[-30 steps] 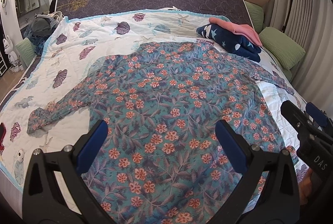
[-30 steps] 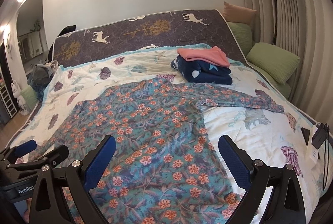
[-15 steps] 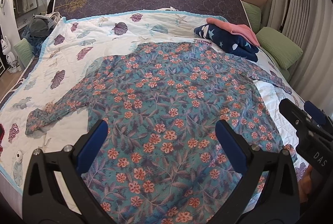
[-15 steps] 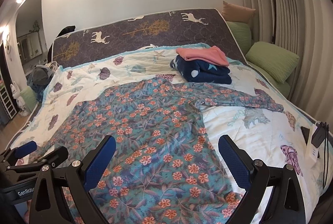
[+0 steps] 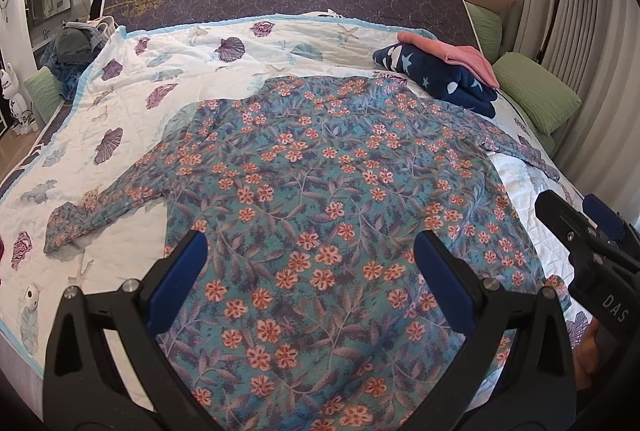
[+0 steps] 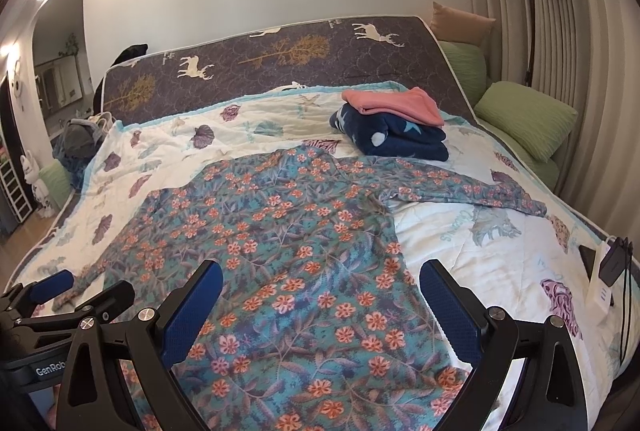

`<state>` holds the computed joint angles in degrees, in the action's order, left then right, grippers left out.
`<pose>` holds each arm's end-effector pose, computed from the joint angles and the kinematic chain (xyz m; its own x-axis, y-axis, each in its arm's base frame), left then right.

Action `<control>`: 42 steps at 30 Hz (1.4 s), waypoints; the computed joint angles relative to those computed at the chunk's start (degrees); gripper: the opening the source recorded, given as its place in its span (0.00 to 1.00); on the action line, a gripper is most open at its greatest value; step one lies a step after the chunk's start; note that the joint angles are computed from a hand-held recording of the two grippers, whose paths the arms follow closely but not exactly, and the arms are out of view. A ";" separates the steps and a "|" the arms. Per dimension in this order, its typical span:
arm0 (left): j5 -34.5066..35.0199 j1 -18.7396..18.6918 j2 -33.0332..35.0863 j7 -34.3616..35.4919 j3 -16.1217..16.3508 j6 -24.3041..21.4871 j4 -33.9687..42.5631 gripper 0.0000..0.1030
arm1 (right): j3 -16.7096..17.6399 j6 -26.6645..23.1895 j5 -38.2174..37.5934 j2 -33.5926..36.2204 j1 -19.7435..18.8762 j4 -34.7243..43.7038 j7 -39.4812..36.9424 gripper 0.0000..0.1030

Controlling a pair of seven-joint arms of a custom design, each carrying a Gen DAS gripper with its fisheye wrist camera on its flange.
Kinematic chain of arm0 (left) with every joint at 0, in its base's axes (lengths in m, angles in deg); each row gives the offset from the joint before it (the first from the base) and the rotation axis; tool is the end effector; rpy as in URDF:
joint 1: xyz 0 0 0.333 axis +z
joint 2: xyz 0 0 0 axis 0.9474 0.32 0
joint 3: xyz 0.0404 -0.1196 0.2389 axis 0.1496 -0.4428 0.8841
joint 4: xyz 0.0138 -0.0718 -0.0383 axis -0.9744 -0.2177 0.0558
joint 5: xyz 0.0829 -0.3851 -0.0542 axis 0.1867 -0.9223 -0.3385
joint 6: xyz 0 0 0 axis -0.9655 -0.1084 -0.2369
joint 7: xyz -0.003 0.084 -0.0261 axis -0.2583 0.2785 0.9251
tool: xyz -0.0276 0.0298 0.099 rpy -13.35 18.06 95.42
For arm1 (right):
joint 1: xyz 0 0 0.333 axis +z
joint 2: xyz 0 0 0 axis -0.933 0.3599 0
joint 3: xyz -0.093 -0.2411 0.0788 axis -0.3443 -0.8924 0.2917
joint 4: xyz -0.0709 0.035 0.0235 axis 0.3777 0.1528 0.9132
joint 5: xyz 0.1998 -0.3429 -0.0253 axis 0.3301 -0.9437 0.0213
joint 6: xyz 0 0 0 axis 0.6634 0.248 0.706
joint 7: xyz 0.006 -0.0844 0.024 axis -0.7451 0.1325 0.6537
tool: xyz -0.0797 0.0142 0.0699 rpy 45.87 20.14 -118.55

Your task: Fold small clothes

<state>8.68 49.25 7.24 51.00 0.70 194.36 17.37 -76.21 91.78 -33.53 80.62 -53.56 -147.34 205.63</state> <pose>0.6775 -0.3378 0.5037 -0.1066 -0.9932 0.0467 -0.6856 0.0394 -0.7269 0.6175 0.1711 0.4959 -0.1537 -0.9865 -0.0567 -0.5176 0.1292 -0.8458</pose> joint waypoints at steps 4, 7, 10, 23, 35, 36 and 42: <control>-0.70 0.67 -0.35 0.02 -0.24 0.50 -0.91 0.99 | 0.08 -0.24 0.35 0.23 0.14 0.20 -0.64 0.98; -1.78 1.50 -0.64 0.30 -0.59 0.90 -1.59 0.99 | 0.03 -0.23 0.24 0.60 0.33 0.68 -1.18 0.97; -2.43 2.42 -1.80 -0.91 -0.38 2.33 -3.76 0.99 | 0.06 -0.52 0.29 1.68 0.83 2.29 -2.98 0.97; -13.43 16.18 -8.60 -10.66 1.37 19.59 -22.22 0.99 | 2.30 3.22 17.25 12.07 3.66 14.59 -28.67 0.94; -53.61 45.29 6.25 -2.27 -17.60 25.85 -20.15 0.96 | 10.62 -7.04 42.39 30.16 2.43 38.82 -58.41 0.70; -53.55 44.48 7.29 -3.48 -16.68 26.22 -18.89 0.94 | 10.00 -7.63 42.91 30.82 3.10 39.79 -59.16 0.70; -56.06 45.54 16.08 -2.26 -19.84 27.63 -8.61 0.03 | 5.09 -11.67 47.19 34.57 6.02 45.93 -59.80 0.70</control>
<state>-47.38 94.79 23.32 48.74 -19.14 221.99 8.75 -71.12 80.11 13.65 115.20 -47.54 -101.41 145.83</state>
